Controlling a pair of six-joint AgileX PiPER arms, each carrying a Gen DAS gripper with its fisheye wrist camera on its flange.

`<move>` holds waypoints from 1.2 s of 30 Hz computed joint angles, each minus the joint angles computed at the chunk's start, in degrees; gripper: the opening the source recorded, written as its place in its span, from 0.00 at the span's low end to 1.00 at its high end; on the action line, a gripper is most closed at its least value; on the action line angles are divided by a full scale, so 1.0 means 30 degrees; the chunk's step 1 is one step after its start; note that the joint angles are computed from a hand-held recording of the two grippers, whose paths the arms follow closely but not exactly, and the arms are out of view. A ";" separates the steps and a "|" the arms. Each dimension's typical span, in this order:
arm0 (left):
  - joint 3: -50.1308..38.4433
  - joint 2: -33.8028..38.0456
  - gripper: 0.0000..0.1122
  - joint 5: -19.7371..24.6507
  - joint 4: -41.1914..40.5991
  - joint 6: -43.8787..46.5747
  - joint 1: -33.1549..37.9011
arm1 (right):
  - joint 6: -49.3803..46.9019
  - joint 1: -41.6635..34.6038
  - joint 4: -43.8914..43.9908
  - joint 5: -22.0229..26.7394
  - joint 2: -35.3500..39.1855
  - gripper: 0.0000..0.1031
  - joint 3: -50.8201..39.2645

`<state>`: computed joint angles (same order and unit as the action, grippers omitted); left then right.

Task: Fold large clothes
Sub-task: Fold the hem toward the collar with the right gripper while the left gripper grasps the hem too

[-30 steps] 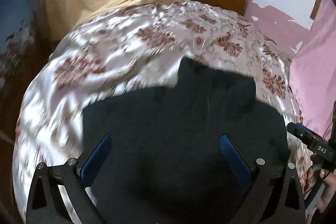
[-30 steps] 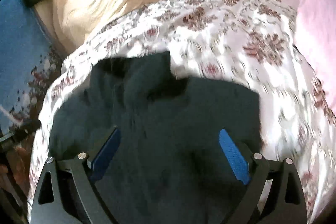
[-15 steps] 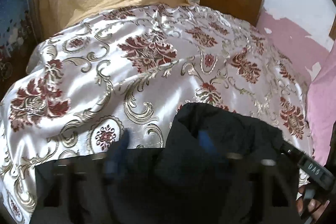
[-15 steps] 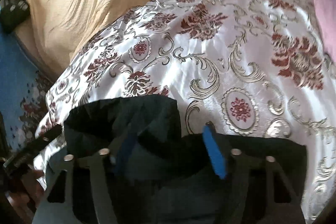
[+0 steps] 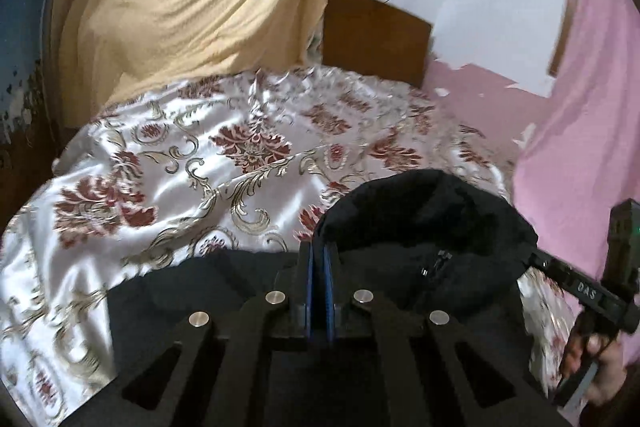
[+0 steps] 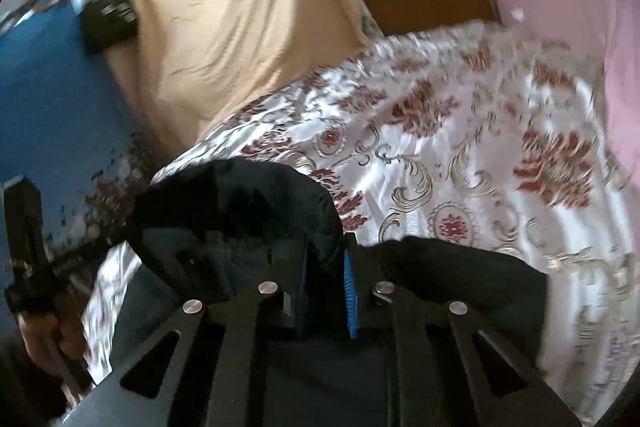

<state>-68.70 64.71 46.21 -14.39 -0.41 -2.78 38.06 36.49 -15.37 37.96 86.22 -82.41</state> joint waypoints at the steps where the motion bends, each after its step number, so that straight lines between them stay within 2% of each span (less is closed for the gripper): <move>1: 0.0416 -0.0881 0.05 0.0349 -0.0067 0.0129 0.0054 | -0.0099 0.0287 -0.0419 0.0295 -0.0698 0.13 0.0460; 5: 0.2042 -0.4314 0.05 0.1796 0.0551 -0.0037 -0.0349 | 0.1224 0.3075 -0.3862 0.2602 -0.3339 0.12 0.2053; 7: 0.2818 -0.5717 0.05 0.2426 -0.0024 0.0256 0.0055 | 0.1887 0.4301 -0.4955 0.3616 -0.4252 0.12 0.2557; 10: 0.3724 -0.6840 0.05 0.3142 -0.0616 0.0492 0.0662 | 0.3136 0.5892 -0.6311 0.4797 -0.5185 0.11 0.3408; 13: 0.4736 -0.7448 0.05 0.3227 -0.0759 0.0150 0.0723 | 0.4399 0.6905 -0.7030 0.5493 -0.5483 0.11 0.4279; 14: 0.5098 -0.7613 0.05 0.3028 -0.0030 -0.0630 0.0071 | 0.4811 0.7178 -0.7346 0.5671 -0.5538 0.11 0.4651; 16: 0.5919 -0.7754 0.04 0.2467 0.1205 -0.1903 -0.1032 | 0.5371 0.7163 -0.7323 0.5449 -0.5609 0.11 0.5451; 19: 0.7065 -0.7514 0.04 0.1792 0.0949 -0.1672 -0.0816 | 0.6145 0.6639 -0.7147 0.4543 -0.5496 0.11 0.6658; 23: 0.8545 -0.6680 0.04 0.0046 0.3690 -0.3699 -0.2801 | 0.6556 0.5616 -0.6831 0.3005 -0.4947 0.10 0.7818; 27: 0.9442 -0.5731 0.04 -0.1277 0.4039 -0.3996 -0.2940 | 0.7341 0.4900 -0.7124 0.1520 -0.4141 0.10 0.8719; 30: 0.9281 -0.5301 0.04 -0.1408 0.3760 -0.3806 -0.2686 | 0.8449 0.5221 -0.7994 0.1294 -0.3777 0.10 0.9041; 33: 0.8929 -0.5319 0.05 -0.0894 0.2958 -0.2965 -0.2203 | 0.8918 0.5724 -0.8424 0.1613 -0.3843 0.11 0.9026; 36: 0.8143 -0.5244 0.06 0.0093 0.1107 -0.0452 -0.0843 | 0.7655 0.5574 -0.7027 0.1535 -0.4718 0.14 0.8753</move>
<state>-44.27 48.98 46.49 -11.07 -1.76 -5.31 61.02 53.21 -36.45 42.56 72.07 -56.15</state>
